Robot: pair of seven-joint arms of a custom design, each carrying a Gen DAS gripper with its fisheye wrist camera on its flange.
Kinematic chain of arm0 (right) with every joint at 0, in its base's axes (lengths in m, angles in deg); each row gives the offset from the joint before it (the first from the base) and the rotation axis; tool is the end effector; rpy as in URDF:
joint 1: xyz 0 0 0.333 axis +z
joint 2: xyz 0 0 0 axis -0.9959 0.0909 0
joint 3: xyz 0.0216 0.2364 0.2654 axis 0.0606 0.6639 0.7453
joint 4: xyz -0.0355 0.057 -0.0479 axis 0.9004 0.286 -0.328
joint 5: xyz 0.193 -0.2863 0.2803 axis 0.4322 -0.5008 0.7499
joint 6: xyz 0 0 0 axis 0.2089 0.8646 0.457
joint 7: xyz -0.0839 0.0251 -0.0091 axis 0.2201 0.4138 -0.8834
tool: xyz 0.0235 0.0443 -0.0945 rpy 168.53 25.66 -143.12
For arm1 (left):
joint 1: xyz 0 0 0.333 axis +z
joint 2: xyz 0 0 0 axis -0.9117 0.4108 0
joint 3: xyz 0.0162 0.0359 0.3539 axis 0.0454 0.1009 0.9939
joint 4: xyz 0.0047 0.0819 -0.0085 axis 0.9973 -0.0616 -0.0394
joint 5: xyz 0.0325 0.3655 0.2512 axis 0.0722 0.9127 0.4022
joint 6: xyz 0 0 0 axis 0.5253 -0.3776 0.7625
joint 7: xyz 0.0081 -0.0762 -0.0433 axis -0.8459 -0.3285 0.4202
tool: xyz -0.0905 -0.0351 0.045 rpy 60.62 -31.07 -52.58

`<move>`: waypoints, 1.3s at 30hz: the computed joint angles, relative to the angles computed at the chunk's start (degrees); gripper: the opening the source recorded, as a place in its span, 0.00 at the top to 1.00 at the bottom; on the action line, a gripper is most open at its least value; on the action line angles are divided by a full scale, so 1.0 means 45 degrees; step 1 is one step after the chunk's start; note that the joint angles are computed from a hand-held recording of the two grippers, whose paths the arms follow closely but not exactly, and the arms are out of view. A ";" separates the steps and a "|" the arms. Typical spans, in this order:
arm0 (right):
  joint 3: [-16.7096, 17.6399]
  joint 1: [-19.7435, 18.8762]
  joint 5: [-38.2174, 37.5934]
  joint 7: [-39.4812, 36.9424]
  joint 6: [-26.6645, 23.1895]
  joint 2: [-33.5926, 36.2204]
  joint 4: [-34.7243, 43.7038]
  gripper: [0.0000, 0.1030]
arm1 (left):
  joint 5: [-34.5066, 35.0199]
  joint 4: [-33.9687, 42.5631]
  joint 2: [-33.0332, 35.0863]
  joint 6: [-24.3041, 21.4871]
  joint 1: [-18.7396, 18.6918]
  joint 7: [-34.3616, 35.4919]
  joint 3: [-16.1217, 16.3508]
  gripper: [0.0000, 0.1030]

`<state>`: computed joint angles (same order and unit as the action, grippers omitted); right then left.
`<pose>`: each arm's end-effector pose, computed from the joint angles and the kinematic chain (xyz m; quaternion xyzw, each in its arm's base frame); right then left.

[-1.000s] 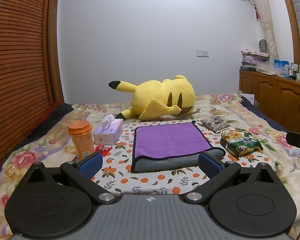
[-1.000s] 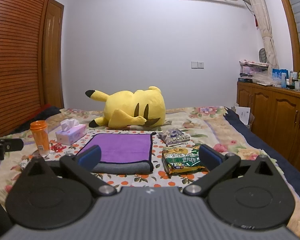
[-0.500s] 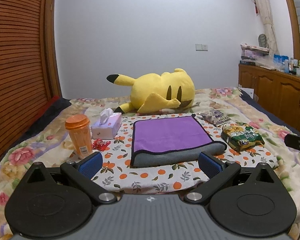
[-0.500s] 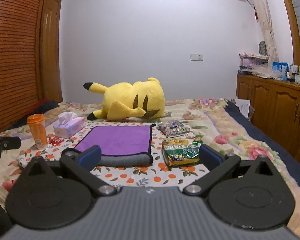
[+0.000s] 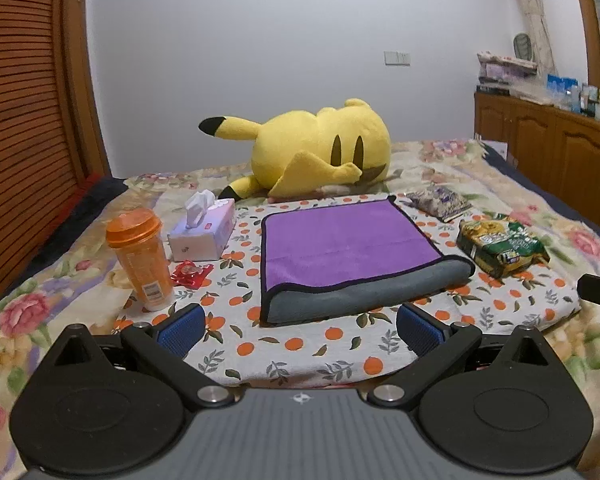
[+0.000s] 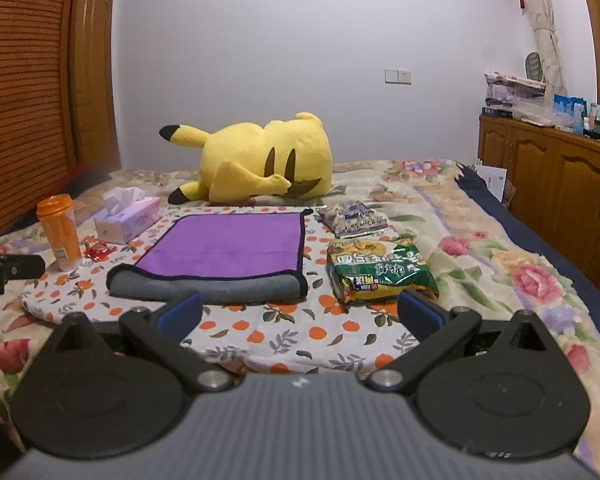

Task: Fold towel

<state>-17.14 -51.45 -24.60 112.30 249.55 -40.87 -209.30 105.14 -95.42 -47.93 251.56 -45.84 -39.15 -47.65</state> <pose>0.4550 0.3250 0.4645 -0.6735 0.4834 -0.3027 0.4702 0.3956 -0.1143 0.5020 -0.6501 0.5645 -0.2796 0.4249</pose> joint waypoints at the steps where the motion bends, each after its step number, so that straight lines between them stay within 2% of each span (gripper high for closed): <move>1: -0.0001 0.0006 0.0069 -0.0112 -0.0040 0.0091 0.0091 0.00 | 0.0042 0.0095 0.0204 0.0049 0.0049 0.0087 0.0044 0.00; 5: -0.0075 0.0066 0.0411 -0.0619 -0.0275 0.0426 0.0541 0.00 | 0.0235 0.0453 0.0823 0.0104 0.0240 0.0302 0.0084 0.00; 18: -0.0539 0.0434 0.1691 -0.2468 -0.1149 0.1351 0.2072 0.00 | 0.1699 0.1700 0.2701 0.0905 0.1866 -0.0402 -0.0436 0.00; 26: -0.1011 0.0765 0.2190 -0.3262 -0.1850 0.2115 0.3155 0.00 | 0.3326 0.2593 0.4006 0.1321 0.2816 -0.1431 -0.0742 0.01; 28: -0.0995 0.0622 0.1810 -0.2705 -0.2131 0.2166 0.3207 0.00 | 0.3930 0.2900 0.4432 0.1348 0.3007 -0.1820 -0.0782 0.02; 29: -0.1071 0.0653 0.1697 -0.2590 -0.2233 0.2213 0.3271 0.00 | 0.4166 0.3059 0.4672 0.1303 0.3003 -0.1955 -0.0730 0.03; 34: -0.1959 0.1473 0.2456 -0.3563 -0.2513 0.2607 0.3932 0.00 | 0.4406 0.3596 0.5771 0.1051 0.1880 -0.1469 0.0452 0.05; 39: -0.2419 0.1815 0.2794 -0.3987 -0.2707 0.2956 0.4469 0.00 | 0.4728 0.3965 0.6372 0.0945 0.1061 -0.1429 0.1341 0.09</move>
